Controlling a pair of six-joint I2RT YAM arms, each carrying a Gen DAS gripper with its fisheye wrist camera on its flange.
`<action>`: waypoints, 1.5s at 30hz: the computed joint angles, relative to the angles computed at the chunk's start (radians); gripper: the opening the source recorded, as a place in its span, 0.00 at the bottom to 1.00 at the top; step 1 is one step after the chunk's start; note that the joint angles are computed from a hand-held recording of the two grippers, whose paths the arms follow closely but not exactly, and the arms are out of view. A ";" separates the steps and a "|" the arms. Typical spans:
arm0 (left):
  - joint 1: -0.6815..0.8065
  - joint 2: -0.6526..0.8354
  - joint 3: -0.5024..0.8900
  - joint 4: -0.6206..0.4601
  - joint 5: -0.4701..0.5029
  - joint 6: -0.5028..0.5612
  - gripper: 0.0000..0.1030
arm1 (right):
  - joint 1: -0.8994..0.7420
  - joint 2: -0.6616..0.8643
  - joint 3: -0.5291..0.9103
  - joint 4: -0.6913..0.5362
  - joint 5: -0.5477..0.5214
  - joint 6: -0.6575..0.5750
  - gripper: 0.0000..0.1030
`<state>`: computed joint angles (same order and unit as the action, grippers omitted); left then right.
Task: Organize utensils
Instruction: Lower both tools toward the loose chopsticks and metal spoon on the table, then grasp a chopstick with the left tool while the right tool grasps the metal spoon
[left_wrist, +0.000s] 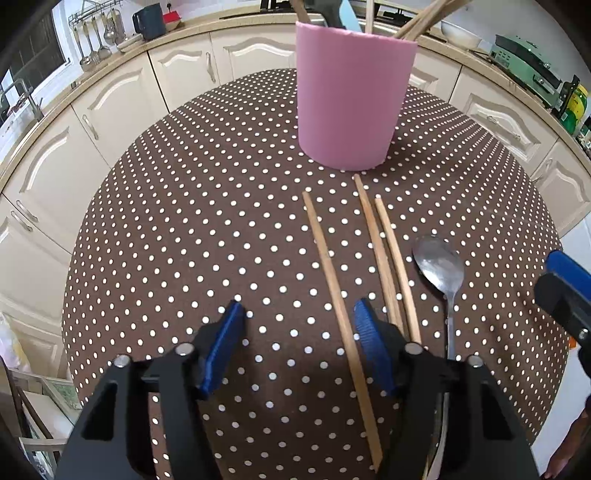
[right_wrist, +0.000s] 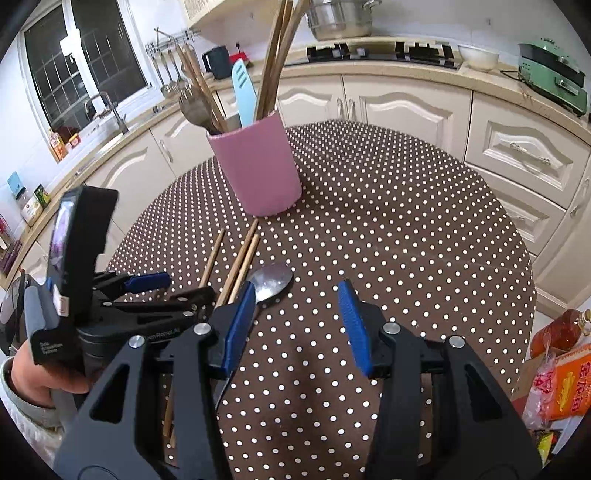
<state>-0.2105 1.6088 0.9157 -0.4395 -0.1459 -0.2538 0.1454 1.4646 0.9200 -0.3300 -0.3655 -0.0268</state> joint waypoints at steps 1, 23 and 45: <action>-0.011 -0.028 -0.021 -0.007 -0.004 -0.010 0.49 | 0.002 0.009 0.009 -0.012 0.004 0.001 0.45; 0.095 -0.217 -0.173 0.080 0.162 -0.058 0.05 | 0.161 0.240 0.230 -0.227 0.069 0.013 0.32; 0.121 -0.366 -0.231 0.156 0.220 -0.053 0.05 | 0.115 0.236 0.218 -0.164 0.001 0.001 0.03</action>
<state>-0.0899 1.2432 0.6845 -0.2833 0.0741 -0.3063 0.2601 1.7010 1.1376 -0.4944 -0.3647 -0.0255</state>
